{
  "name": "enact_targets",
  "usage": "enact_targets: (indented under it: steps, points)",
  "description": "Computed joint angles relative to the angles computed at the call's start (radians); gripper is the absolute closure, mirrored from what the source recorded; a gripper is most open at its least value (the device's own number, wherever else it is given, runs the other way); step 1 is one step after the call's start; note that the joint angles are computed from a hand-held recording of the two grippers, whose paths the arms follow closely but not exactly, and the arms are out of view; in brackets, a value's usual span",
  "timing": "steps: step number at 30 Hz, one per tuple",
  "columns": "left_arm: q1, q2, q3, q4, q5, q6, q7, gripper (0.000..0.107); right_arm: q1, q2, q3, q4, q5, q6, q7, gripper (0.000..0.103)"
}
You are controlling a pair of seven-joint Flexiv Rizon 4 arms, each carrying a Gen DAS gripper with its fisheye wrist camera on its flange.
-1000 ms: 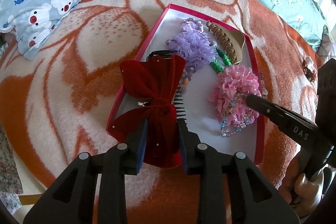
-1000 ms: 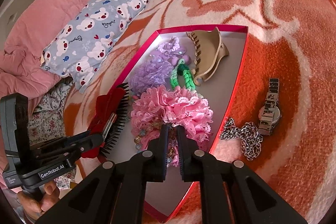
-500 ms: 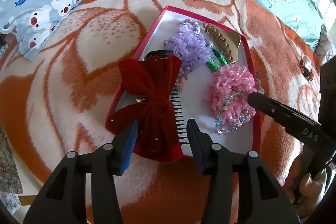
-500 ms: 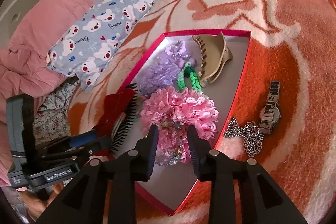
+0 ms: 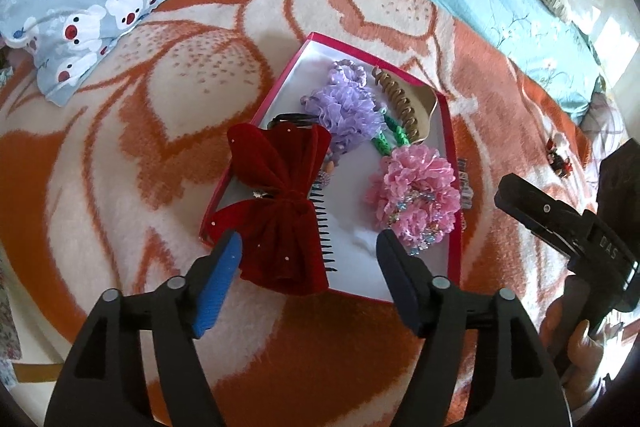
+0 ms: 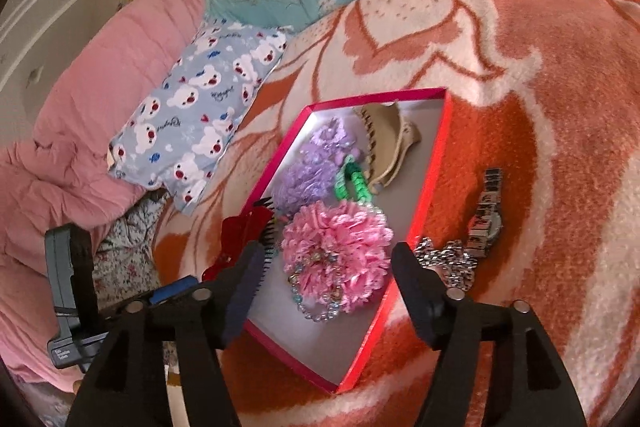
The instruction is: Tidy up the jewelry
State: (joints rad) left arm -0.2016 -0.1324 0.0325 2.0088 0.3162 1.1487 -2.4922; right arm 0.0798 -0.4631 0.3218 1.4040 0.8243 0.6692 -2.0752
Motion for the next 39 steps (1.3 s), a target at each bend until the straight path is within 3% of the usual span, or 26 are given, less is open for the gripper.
enact_targets:
  steps: [2,7,10,11,14,19,31,39]
  points:
    - [0.003,0.01,-0.001,0.02,-0.02,0.026,-0.004,0.025,-0.009,-0.004,-0.003,-0.003,0.012,-0.004,0.013,0.028]
    - [0.02,0.026,-0.014,0.081,-0.113,0.13,0.033,0.024,-0.042,-0.011,0.001,-0.014,0.062,-0.026,0.032,0.016]
    - [0.031,0.028,-0.038,0.137,-0.236,0.233,0.111,0.024,-0.073,-0.015,0.01,-0.024,0.126,-0.043,0.028,0.014]
    - [0.022,0.029,-0.03,0.132,-0.224,0.229,0.1,0.024,-0.079,-0.014,0.01,-0.026,0.141,-0.049,0.028,0.014]
    - [-0.024,0.041,0.009,0.041,-0.025,0.077,-0.047,0.024,-0.066,0.008,0.001,-0.012,0.122,-0.031,-0.008,0.014]
    - [-0.022,0.07,-0.017,-0.007,0.079,-0.062,-0.108,0.022,-0.026,0.065,-0.013,0.035,0.052,0.019,-0.085,0.014]
    - [-0.034,0.123,-0.101,-0.102,0.22,-0.416,-0.142,0.021,0.064,0.182,-0.049,0.158,-0.157,0.058,-0.199,0.004]
    - [-0.045,0.157,-0.124,-0.113,0.25,-0.491,-0.139,0.017,0.074,0.226,-0.068,0.173,-0.201,-0.007,-0.214,0.001]
